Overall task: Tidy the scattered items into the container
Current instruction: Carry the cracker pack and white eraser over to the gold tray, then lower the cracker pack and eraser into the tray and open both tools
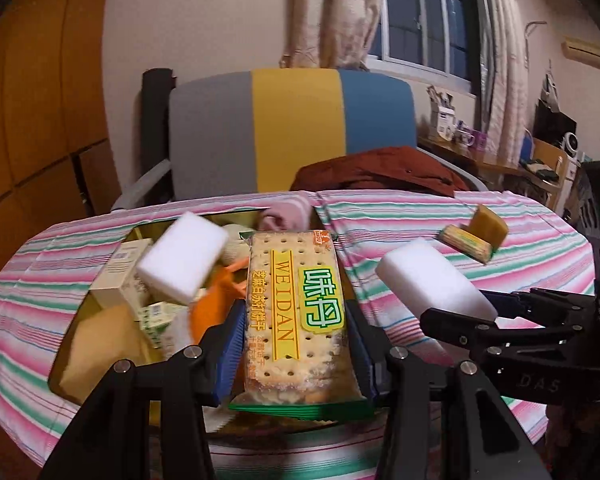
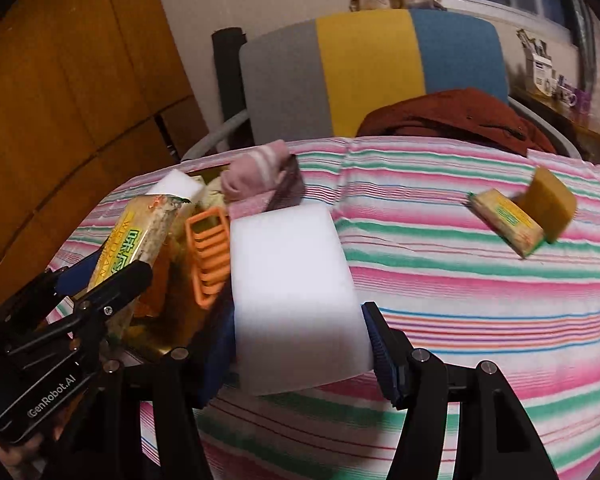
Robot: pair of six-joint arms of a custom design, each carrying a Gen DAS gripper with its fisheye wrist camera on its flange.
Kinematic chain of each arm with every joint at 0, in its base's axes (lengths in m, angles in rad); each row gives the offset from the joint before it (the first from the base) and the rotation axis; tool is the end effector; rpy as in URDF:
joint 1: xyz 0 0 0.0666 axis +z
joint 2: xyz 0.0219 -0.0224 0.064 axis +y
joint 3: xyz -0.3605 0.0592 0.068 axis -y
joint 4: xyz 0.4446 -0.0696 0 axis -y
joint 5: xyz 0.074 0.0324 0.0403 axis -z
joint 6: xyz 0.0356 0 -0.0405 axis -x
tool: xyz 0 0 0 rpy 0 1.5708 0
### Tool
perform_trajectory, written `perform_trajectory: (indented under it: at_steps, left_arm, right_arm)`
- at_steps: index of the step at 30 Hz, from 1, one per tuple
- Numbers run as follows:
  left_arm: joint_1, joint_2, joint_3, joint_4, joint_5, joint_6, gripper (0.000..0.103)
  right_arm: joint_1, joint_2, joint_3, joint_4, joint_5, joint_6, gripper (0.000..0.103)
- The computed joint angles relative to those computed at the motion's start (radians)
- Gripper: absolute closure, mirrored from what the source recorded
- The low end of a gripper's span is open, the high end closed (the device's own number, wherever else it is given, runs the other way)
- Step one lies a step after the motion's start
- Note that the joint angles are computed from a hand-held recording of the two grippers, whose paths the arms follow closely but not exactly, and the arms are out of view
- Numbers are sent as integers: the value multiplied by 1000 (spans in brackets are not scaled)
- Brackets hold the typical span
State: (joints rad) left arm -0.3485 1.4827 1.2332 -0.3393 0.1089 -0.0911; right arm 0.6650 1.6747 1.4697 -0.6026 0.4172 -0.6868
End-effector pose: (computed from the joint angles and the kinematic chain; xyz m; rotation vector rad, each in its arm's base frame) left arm 0.5433 -0.2019 0.3250 0.5340 2.1009 -0.2658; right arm 0.5094 0.3806 0.3145 0.2197 2.2899 0.1969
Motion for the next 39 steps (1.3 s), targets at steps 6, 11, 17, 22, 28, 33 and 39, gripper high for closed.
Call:
perform_trajectory:
  at_steps: [6, 11, 17, 22, 28, 33, 39]
  left_arm:
    - [38, 20, 9, 11, -12, 22, 55]
    - [66, 47, 25, 8, -22, 40, 55]
    - [94, 70, 43, 20, -25, 57, 55]
    - [138, 82, 60, 30, 52, 91, 55]
    - [174, 72, 49, 64, 50, 95, 55]
    - [199, 90, 52, 45, 14, 109, 55]
    - [212, 132, 85, 23, -19, 90, 54]
  right_arm:
    - [0, 58, 80, -9, -25, 37, 41]
    - [6, 100, 130, -6, -43, 60, 41]
    - [7, 162, 202, -6, -75, 85, 41]
    - [18, 210, 261, -21, -76, 127, 40]
    - [33, 223, 265, 13, -64, 215, 40]
    - [37, 245, 282, 13, -91, 218, 39]
    - [35, 272, 306, -2, -104, 219, 35]
